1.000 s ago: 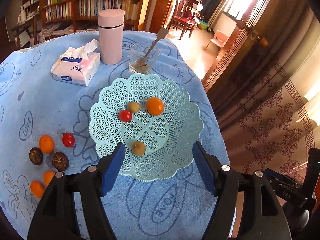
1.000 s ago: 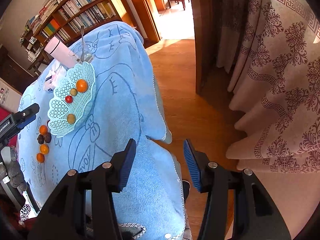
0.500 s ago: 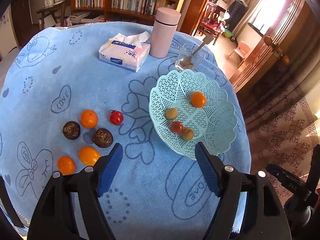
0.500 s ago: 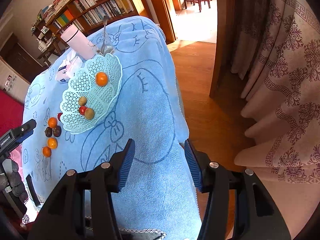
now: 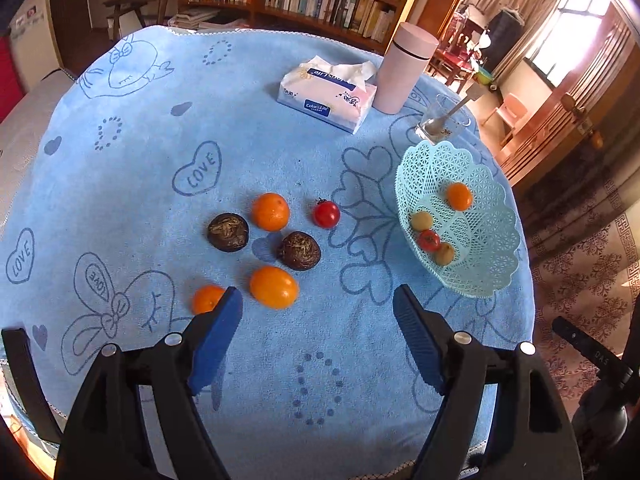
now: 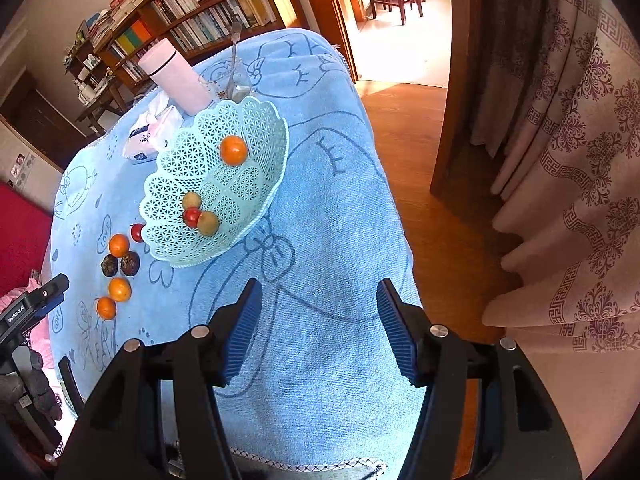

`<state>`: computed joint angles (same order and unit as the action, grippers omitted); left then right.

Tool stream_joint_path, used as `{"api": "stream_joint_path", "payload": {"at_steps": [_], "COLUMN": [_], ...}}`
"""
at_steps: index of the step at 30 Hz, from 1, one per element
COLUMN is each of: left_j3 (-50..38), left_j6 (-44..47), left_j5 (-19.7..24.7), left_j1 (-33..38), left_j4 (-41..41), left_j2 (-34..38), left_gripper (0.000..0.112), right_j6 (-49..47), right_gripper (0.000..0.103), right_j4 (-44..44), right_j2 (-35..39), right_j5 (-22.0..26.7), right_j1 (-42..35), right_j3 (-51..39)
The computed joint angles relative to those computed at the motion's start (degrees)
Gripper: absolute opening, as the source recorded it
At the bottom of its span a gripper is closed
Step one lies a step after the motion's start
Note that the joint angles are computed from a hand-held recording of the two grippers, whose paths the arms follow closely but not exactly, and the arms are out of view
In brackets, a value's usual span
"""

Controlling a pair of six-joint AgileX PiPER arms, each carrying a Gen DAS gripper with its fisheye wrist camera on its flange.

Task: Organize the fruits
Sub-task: 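Move the left tool to a round orange mandarin and grasp it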

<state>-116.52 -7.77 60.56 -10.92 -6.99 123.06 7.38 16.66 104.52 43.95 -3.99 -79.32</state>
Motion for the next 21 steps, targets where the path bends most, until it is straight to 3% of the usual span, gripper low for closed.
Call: {"api": "stream_joint_path", "payload": {"at_steps": [12, 21], "left_j3": [5.5, 7.9], "left_j6": [5.5, 9.1], "left_j5": [-1.1, -1.8], "left_j1": [7.0, 8.7], "left_j4": [-0.5, -1.3], "left_j2": [-2.5, 2.1], "left_gripper": [0.081, 0.081], "right_j6": [7.5, 13.4], "right_gripper": [0.061, 0.061], "right_j4": [-3.4, -7.9], "right_j2": [2.8, 2.7], "right_j5": [0.7, 2.5], "right_j1": [8.9, 13.4], "right_j3": [-5.7, -6.0]}}
